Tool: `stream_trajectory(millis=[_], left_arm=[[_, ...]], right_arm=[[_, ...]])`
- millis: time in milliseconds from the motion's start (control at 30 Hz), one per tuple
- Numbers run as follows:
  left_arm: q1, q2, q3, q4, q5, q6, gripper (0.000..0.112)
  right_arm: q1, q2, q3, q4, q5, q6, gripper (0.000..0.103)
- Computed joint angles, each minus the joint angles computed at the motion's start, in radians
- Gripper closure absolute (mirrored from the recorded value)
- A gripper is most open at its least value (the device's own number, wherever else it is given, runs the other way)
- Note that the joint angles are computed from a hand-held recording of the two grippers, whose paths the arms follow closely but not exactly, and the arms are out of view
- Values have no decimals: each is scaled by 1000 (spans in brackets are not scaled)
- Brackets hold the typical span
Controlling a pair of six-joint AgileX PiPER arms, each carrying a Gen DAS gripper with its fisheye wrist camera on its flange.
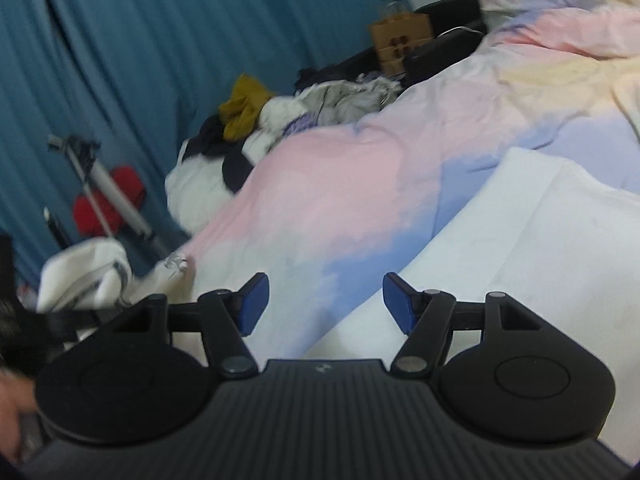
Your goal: Fold clothes
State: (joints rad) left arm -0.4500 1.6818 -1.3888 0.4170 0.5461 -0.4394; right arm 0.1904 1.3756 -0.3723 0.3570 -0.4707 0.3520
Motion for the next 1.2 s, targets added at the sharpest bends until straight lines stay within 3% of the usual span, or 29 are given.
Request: stream_trajectory(millis=[100, 333, 400, 433, 467, 500, 567, 700, 767, 900, 967, 1067, 1200], left_arm=[[-37, 73, -243, -96, 87, 88, 106], [-144, 368, -831, -290, 260, 243, 104], [-180, 425, -910, -319, 300, 252, 100], [-189, 430, -890, -344, 292, 258, 89], [-196, 420, -830, -372, 249, 266, 72], [-200, 385, -730, -414, 188, 288, 65], [-199, 301, -530, -475, 84, 364, 59], [-136, 75, -130, -487, -51, 441, 42], [-81, -71, 70, -436, -93, 458, 33], [92, -378, 470, -119, -144, 307, 32], [224, -494, 601, -76, -136, 350, 32], [452, -597, 742, -266, -192, 612, 32], [677, -663, 851, -584, -261, 1012, 32]], right_arm=[[-35, -19, 22, 20, -16, 16, 36], [-159, 7, 22, -236, 3, 290, 36], [-189, 12, 28, -293, -15, 341, 36], [-206, 17, 30, -319, -24, 360, 36], [-225, 23, 31, -351, -29, 389, 36], [-249, 29, 32, -403, -33, 437, 36], [-298, 48, 32, -515, -48, 534, 36], [-360, 81, 26, -703, -84, 691, 36], [-385, 97, 24, -801, -120, 770, 37], [-474, 179, -10, -1108, -260, 1031, 36], [-513, 253, -58, -1279, -344, 1190, 36], [-496, 342, -128, -1344, -392, 1298, 36], [-428, 410, -225, -1321, -313, 1295, 38]])
